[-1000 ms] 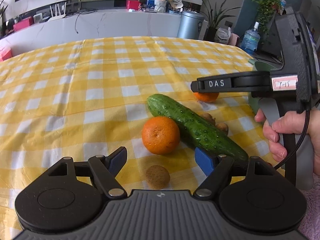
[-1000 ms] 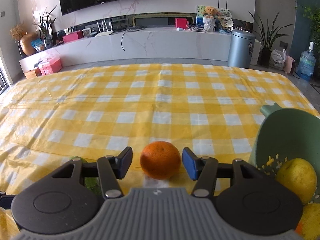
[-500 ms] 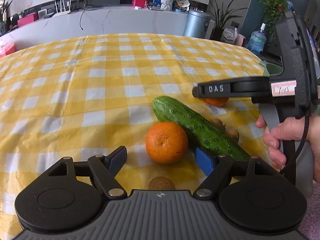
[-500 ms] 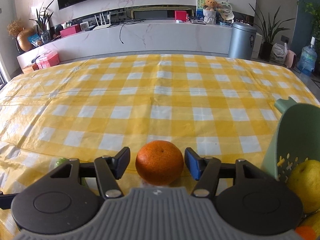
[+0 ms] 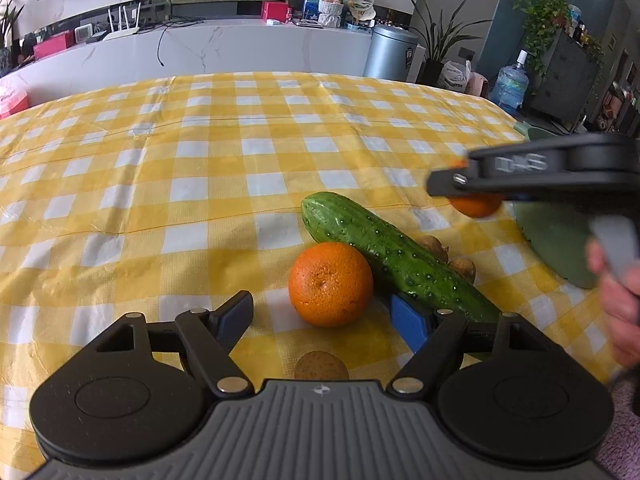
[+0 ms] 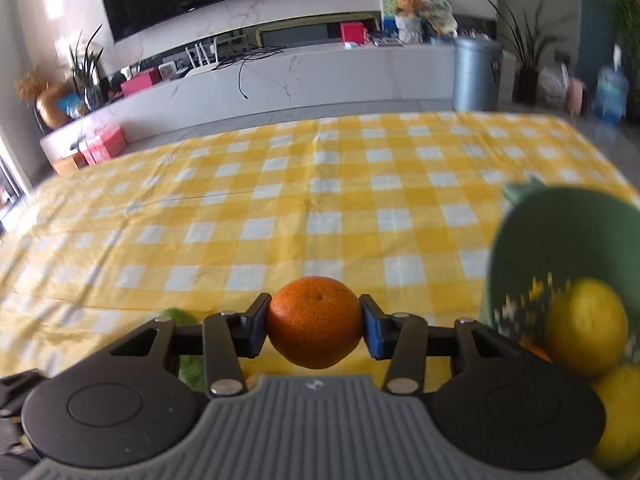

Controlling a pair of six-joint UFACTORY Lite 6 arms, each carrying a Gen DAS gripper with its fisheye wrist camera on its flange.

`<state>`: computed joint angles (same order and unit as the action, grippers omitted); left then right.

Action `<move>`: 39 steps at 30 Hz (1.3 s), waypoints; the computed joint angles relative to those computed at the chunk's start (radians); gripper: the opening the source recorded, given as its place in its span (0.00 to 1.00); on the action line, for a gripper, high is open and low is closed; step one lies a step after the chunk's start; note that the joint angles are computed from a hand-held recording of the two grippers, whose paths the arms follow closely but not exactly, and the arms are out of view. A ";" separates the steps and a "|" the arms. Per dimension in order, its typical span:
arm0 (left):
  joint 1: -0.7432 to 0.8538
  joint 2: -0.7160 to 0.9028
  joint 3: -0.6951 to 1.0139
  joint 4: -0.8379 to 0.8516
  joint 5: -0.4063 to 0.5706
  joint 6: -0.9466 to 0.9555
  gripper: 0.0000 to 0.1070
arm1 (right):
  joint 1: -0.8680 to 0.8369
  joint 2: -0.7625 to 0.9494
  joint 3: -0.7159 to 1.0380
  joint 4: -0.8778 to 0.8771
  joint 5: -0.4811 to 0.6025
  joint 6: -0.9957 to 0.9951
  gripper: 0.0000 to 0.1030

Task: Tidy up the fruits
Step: 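Grasp the tangerine beside the cucumber with the left tool while the right tool holds its tangerine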

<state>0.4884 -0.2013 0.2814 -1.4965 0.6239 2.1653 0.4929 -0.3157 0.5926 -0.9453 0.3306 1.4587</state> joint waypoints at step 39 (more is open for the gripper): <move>0.163 0.333 0.251 0.170 0.249 0.055 0.48 | 0.206 -0.418 -0.151 0.304 0.323 -0.184 0.43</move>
